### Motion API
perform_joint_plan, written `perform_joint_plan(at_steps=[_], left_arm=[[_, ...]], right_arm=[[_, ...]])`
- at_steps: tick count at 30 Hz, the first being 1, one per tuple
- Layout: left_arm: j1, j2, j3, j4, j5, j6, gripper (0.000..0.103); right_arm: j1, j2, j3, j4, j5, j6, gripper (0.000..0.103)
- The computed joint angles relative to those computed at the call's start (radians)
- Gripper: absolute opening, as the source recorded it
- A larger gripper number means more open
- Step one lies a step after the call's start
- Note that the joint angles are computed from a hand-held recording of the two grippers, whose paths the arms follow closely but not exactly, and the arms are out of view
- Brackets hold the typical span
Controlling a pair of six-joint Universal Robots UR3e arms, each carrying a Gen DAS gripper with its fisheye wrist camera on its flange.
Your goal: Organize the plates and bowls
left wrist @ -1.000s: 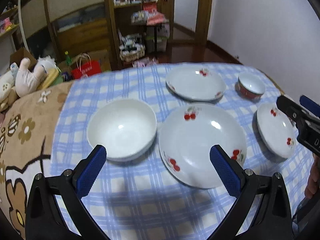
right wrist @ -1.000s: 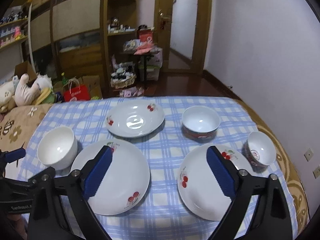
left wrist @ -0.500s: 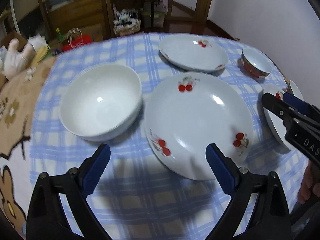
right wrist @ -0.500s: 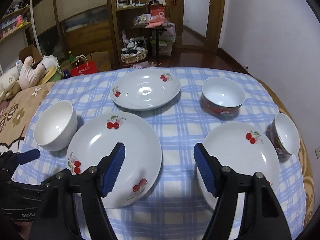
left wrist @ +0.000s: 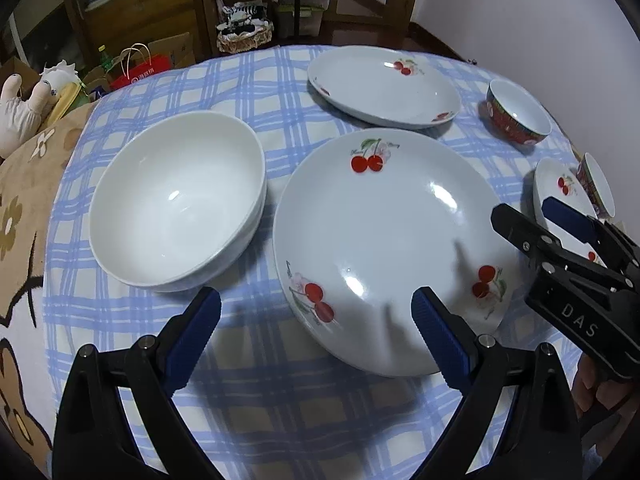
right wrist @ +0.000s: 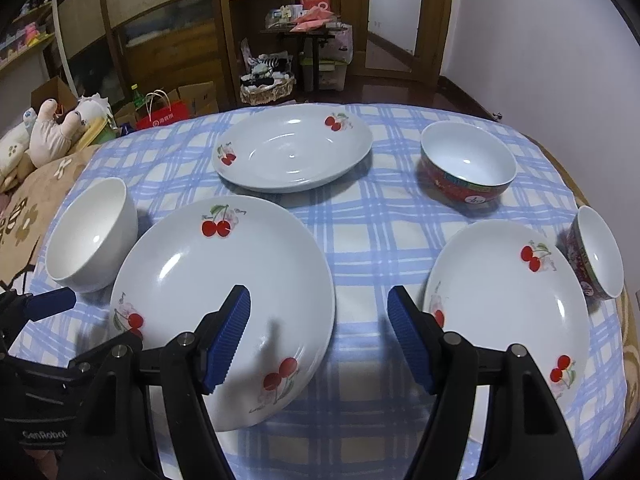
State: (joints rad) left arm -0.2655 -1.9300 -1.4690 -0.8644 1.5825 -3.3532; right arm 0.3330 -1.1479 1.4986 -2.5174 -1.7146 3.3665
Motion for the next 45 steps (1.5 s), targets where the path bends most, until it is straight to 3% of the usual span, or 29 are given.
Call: perform_joint_plan(at_steps=[5,7,14,18,23,30,34,45], left_arm=[[0.009,-0.020,0.010,-0.027,-0.020,0.001,0.095],[0.014,-0.030,0.011,-0.028,-0.025,-0.003,0.092],[0.037,-0.085,0.035,-0.056,-0.069,0.000,0.051],[0.039,-0.085,0.007,0.007,-0.081,0.014,0.049],[0.034,-0.103,0.031,-0.010,-0.078,0.041,0.049],[0.049,-0.124,0.075,-0.037,-0.081,0.010,0.032],[0.045,-0.129,0.076,-0.021,-0.069,0.014,0.029],[0.104,-0.111,0.028,0.023,-0.154,0.026,0.022]], right_arm=[[0.004,0.041,-0.044,0.020,-0.002,-0.009,0.074],[0.001,0.059,-0.080,0.065,0.001,-0.014,0.050],[-0.020,0.088,-0.113,0.113,0.038,-0.008,0.035],[-0.044,0.093,-0.123,0.151,0.076,0.005,0.019],[-0.048,0.130,-0.181,0.187,0.080,0.001,0.017],[-0.072,0.126,-0.163,0.173,0.120,0.002,0.014],[-0.074,0.123,-0.159,0.171,0.121,0.003,0.014],[-0.086,0.105,-0.117,0.141,0.154,0.027,0.013]])
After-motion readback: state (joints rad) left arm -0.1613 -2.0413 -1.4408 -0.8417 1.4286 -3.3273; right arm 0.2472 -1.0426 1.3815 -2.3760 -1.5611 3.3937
